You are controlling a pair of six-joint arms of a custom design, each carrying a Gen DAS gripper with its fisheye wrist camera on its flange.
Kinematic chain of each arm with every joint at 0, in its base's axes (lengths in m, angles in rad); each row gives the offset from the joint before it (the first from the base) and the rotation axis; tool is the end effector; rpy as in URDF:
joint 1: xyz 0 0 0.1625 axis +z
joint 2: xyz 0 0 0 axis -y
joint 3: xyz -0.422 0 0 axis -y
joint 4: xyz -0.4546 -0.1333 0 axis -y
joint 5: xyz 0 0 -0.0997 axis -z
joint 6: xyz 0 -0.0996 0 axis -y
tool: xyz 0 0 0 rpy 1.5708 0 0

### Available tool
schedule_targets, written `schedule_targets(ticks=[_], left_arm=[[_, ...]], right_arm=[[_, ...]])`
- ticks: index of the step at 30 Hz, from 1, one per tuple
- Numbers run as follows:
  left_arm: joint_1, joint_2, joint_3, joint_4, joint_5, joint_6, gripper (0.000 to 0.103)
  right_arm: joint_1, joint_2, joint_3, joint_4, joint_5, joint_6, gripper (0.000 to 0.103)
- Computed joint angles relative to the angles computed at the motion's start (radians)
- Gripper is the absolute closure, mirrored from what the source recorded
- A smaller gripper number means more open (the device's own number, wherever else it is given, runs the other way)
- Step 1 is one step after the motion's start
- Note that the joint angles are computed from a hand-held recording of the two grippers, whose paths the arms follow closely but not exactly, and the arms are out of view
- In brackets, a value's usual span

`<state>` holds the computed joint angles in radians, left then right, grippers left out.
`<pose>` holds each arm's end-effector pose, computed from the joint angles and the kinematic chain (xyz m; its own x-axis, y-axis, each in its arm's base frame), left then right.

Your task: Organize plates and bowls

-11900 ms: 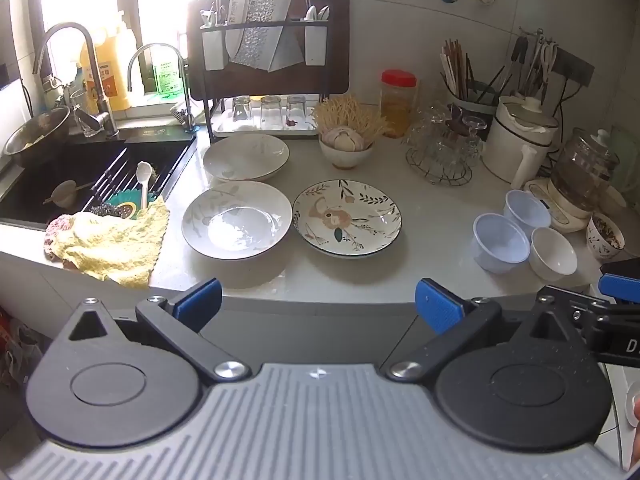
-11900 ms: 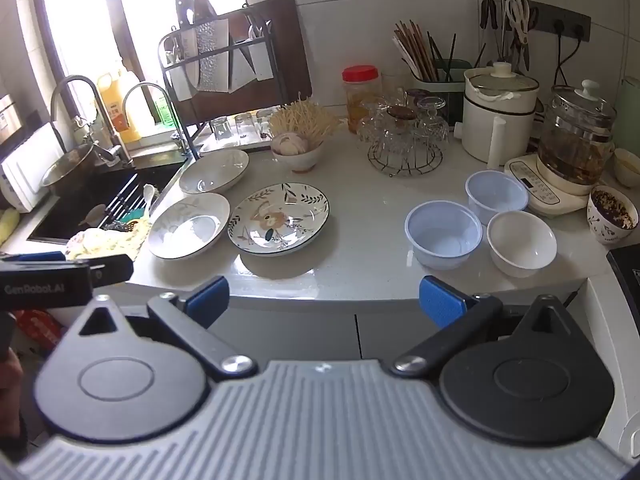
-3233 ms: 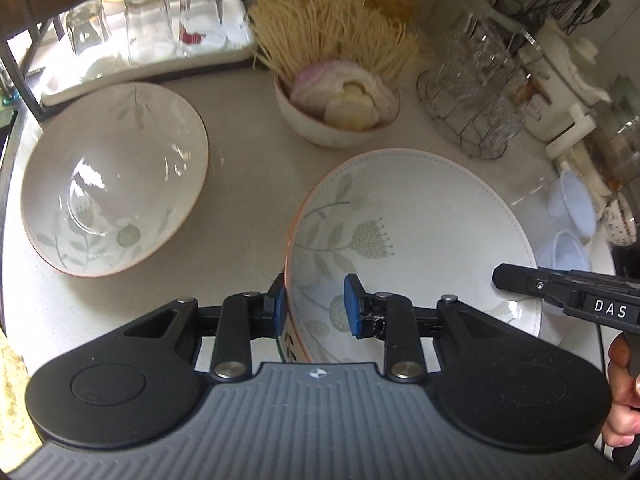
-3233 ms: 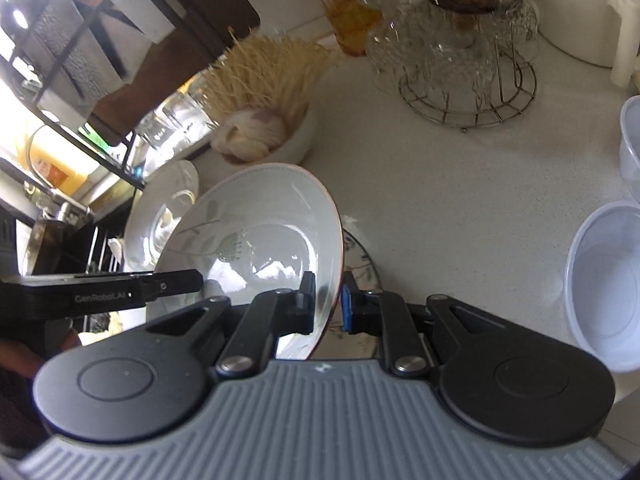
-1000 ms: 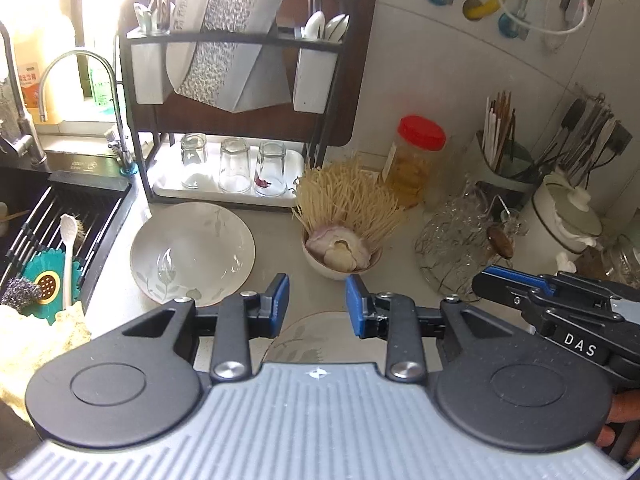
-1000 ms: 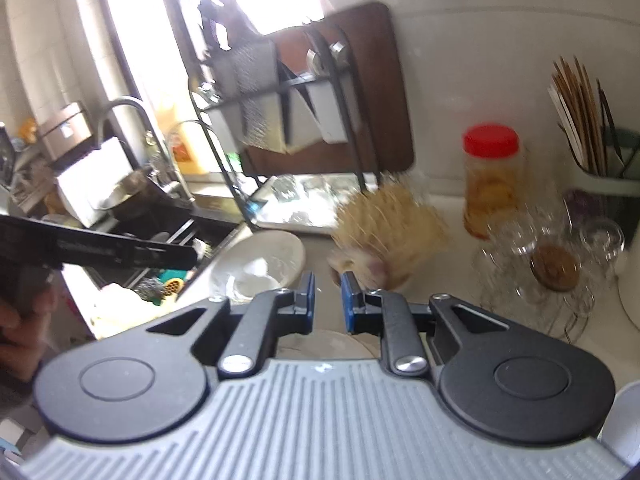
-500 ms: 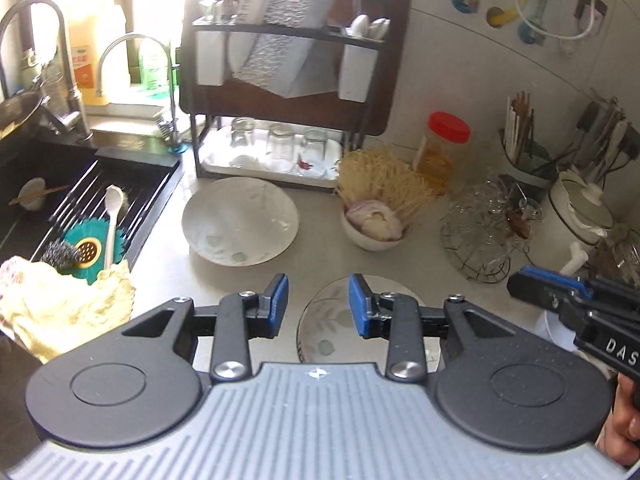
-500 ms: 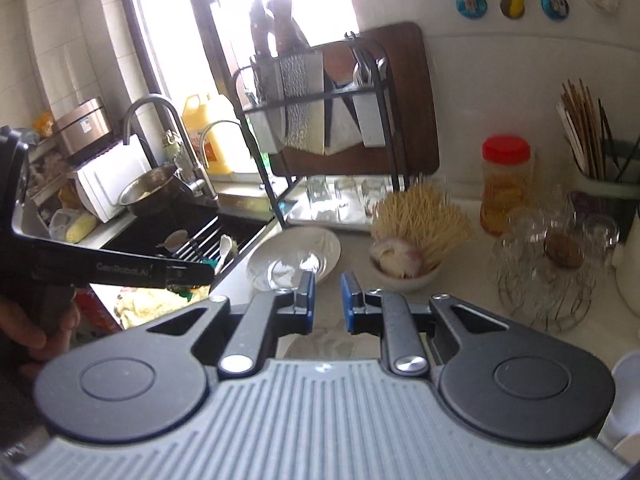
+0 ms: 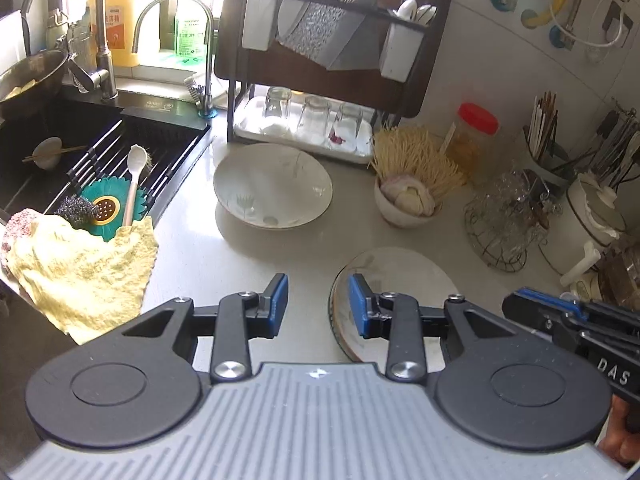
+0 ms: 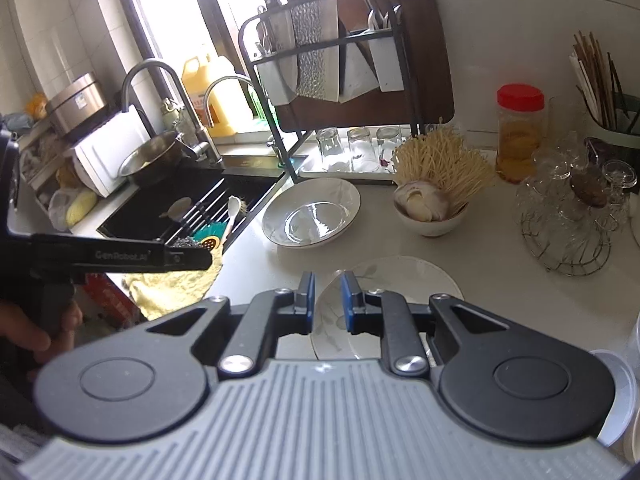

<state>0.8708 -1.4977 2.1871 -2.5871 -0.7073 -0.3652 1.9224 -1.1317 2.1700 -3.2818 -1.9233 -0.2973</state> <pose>-0.1602 -0.5146 0.2649 -0.8290 -0.0421 -0.5577 0.3362 0.7594 -0.5570 0.2811 -0.4789 0.1418 -0.8344 -0.3310 0.4407 -0.5374 0.6666 -0.5167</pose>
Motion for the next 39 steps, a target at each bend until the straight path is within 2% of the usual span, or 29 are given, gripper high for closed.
schedule_targets(ticks=[7,10,13,16,20,28,35,36,38,39], left_arm=[[0.048,0.004,-0.038,0.007,-0.025,0.051,0.064],[0.078,0.016,-0.071,-0.014,-0.063,0.087,0.064],[0.105,0.039,-0.103,-0.06,-0.085,0.137,0.062],[0.122,0.058,-0.124,-0.115,-0.087,0.169,0.061],[0.165,0.089,-0.175,-0.118,-0.122,0.201,0.058],[0.252,0.151,-0.275,-0.068,-0.201,0.262,0.053],[0.307,0.197,-0.362,-0.007,-0.233,0.34,0.046],[0.319,0.206,-0.378,0.004,-0.244,0.346,0.045],[0.344,0.227,-0.417,0.038,-0.265,0.341,0.044],[0.355,0.238,-0.435,0.056,-0.274,0.338,0.044]], right_arm=[[0.018,0.067,-0.061,0.016,-0.037,0.054,0.085],[0.027,0.092,-0.111,0.053,-0.057,0.07,0.085],[0.031,0.121,-0.151,0.037,-0.06,0.056,0.085],[0.032,0.149,-0.185,0.057,-0.061,0.077,0.085],[0.027,0.189,-0.236,0.079,-0.078,0.114,0.085],[0.026,0.273,-0.328,0.111,-0.12,0.191,0.085],[0.025,0.353,-0.415,0.164,-0.164,0.299,0.084],[0.025,0.365,-0.429,0.171,-0.175,0.318,0.084],[0.025,0.388,-0.45,0.17,-0.199,0.352,0.073],[0.024,0.4,-0.461,0.17,-0.211,0.373,0.061]])
